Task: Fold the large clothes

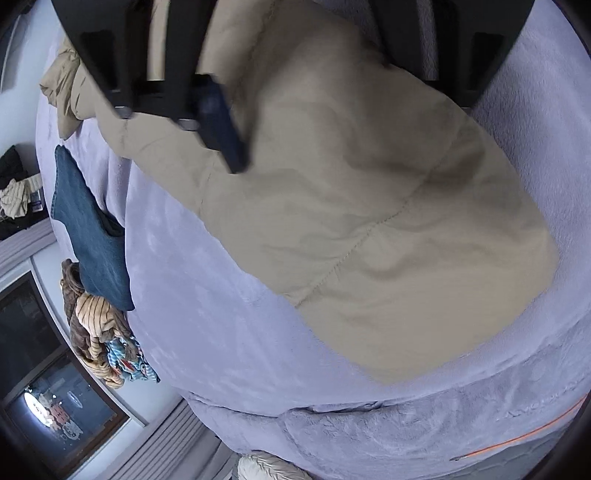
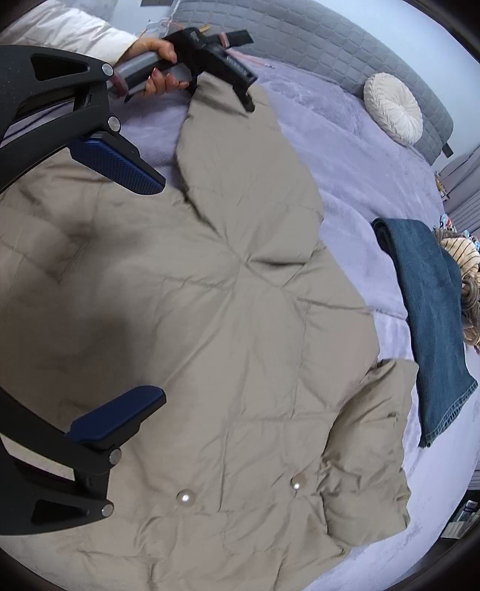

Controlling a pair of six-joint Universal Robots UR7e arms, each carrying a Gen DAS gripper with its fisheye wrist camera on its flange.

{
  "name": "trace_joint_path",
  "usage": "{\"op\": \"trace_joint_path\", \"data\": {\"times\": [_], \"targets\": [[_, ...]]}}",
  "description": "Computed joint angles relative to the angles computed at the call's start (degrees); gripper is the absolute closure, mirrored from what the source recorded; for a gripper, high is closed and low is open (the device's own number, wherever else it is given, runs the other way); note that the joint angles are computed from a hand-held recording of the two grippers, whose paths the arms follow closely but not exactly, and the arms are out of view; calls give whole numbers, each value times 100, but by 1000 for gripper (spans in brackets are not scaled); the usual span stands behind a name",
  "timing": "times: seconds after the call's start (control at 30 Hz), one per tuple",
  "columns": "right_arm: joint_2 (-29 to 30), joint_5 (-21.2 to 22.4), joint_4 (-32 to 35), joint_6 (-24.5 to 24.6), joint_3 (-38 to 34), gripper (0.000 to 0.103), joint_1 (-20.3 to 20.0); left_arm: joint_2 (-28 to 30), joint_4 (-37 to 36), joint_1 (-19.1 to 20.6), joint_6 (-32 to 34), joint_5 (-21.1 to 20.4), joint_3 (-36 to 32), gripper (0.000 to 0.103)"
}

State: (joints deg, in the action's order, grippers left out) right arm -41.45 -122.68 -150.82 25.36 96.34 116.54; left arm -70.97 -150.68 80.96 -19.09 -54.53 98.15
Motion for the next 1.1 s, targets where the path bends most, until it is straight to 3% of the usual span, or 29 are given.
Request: {"op": "trace_joint_path", "data": {"times": [0.03, 0.07, 0.13, 0.17, 0.2, 0.33, 0.5, 0.67, 0.8, 0.93, 1.1], "targets": [[63, 157, -158, -31, -51, 0, -31, 3, -23, 74, 94, -288, -58, 93], [147, 330, -325, -54, -114, 1, -64, -42, -95, 93, 120, -419, -37, 93], [313, 597, -634, -91, -237, 27, -103, -133, -261, -30, 336, -190, 54, 93], [407, 801, -730, -113, -309, 72, -142, -207, -345, -105, 468, -112, 121, 93], [498, 1013, -711, -74, -395, 95, -203, -285, -408, -172, 591, -79, 171, 93], [866, 1587, -994, 29, -578, 95, -382, -571, -662, -519, 1164, 33, 355, 93], [1220, 1871, -1119, 184, -650, 95, -542, -832, -853, -1179, 1857, -88, 579, 93], [1263, 1983, -978, 131, -677, 96, -592, -697, -897, -1935, 2261, -571, 644, 93], [806, 2326, -1016, 126, -250, 96, -627, -317, -772, -2442, 2314, -1017, 610, 93], [-76, 1895, -1421, 160, 707, 96, -602, 337, -489, -2920, 2412, -1226, 579, 93], [-1410, 690, -1668, 336, 1927, 95, -575, 1301, -385, -3303, 2373, -961, 676, 93]]}}
